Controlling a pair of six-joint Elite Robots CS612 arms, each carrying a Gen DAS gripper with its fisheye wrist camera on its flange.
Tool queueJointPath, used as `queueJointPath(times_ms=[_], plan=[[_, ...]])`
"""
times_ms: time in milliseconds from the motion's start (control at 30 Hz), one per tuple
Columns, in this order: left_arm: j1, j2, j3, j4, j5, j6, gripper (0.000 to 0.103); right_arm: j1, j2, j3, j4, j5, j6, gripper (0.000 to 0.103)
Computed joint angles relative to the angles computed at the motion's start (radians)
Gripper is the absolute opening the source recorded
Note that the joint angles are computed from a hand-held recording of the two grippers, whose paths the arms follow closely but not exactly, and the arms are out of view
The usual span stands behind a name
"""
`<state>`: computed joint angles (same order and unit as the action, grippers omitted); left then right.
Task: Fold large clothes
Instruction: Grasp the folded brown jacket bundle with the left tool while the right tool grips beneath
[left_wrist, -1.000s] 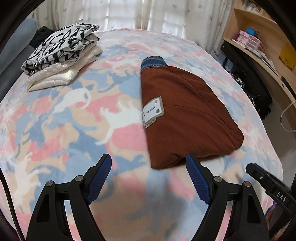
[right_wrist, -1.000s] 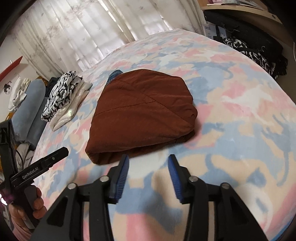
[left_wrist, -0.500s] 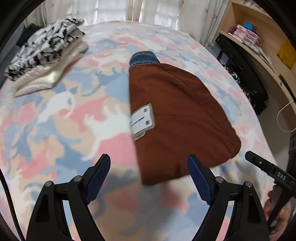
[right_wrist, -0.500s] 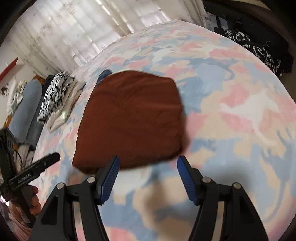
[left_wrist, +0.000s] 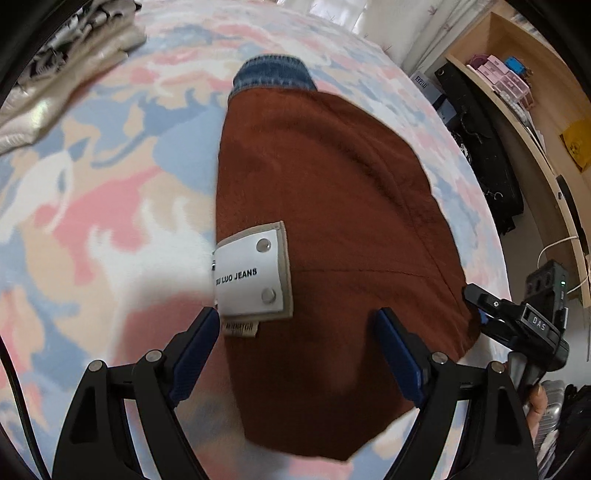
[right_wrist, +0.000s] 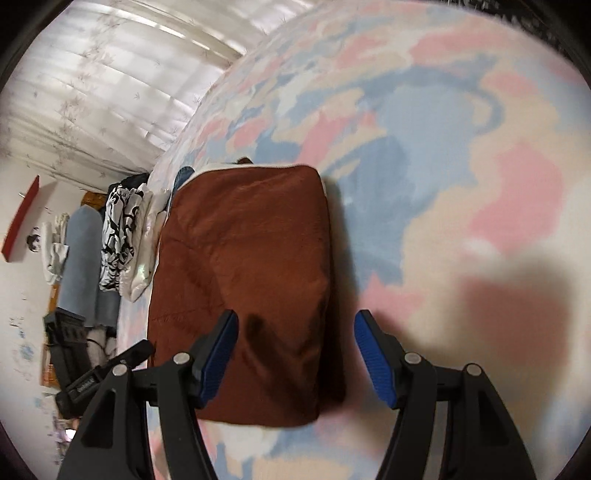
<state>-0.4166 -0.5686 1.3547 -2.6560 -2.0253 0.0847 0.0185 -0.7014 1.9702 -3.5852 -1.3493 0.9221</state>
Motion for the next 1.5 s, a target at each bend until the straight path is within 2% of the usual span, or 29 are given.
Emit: queueJointPath(times_ms=[167, 300, 367, 467, 567, 667, 700, 733, 800, 867, 900, 1000, 1167, 1400, 1500], plan=[[0.005, 0.042, -0.047, 0.002, -0.038, -0.027, 0.094, -0.033, 0.05, -0.048, -0.009, 0.116, -0.015, 0.065], [0.015, 0.081, -0.1, 0.049, -0.103, -0.05, 0.1, -0.055, 0.079, -0.085, 0.004, 0.202, -0.044, 0.065], [0.015, 0.09, -0.104, 0.041, -0.119, -0.055, 0.102, -0.064, 0.09, -0.101, 0.007, 0.24, -0.058, 0.065], [0.013, 0.096, -0.103, 0.016, -0.125, -0.058, 0.103, -0.065, 0.099, -0.128, 0.026, 0.26, -0.082, 0.067], [0.009, 0.097, -0.099, -0.009, -0.121, -0.057, 0.102, -0.052, 0.101, -0.161, 0.075, 0.246, -0.124, 0.067], [0.003, 0.091, -0.093, -0.018, -0.111, -0.044, 0.098, -0.036, 0.1, -0.185, 0.112, 0.21, -0.154, 0.063], [0.0, 0.087, -0.089, -0.021, -0.102, -0.04, 0.095, -0.033, 0.099, -0.185, 0.107, 0.204, -0.158, 0.053], [-0.004, 0.083, -0.084, -0.028, -0.09, -0.033, 0.094, -0.031, 0.101, -0.184, 0.094, 0.207, -0.159, 0.049], [-0.008, 0.077, -0.077, -0.043, -0.071, -0.02, 0.089, -0.027, 0.103, -0.18, 0.062, 0.2, -0.148, 0.034], [-0.01, 0.066, -0.063, -0.066, -0.053, -0.009, 0.084, -0.021, 0.098, -0.175, 0.037, 0.19, -0.152, 0.023], [-0.011, 0.059, -0.053, -0.085, -0.046, -0.001, 0.079, -0.015, 0.092, -0.175, 0.04, 0.172, -0.161, 0.021], [-0.007, 0.041, -0.032, -0.116, -0.038, 0.026, 0.069, 0.009, 0.074, -0.177, 0.051, 0.118, -0.187, 0.016], [0.001, -0.005, 0.024, -0.178, -0.015, 0.056, 0.065, 0.048, 0.045, -0.175, 0.055, 0.053, -0.208, 0.014], [0.048, -0.083, 0.109, -0.224, -0.048, 0.069, 0.064, 0.126, -0.007, -0.171, 0.072, -0.024, -0.212, 0.014], [0.089, -0.12, 0.148, -0.247, -0.071, 0.082, 0.065, 0.163, -0.024, -0.185, 0.079, -0.049, -0.217, 0.014]])
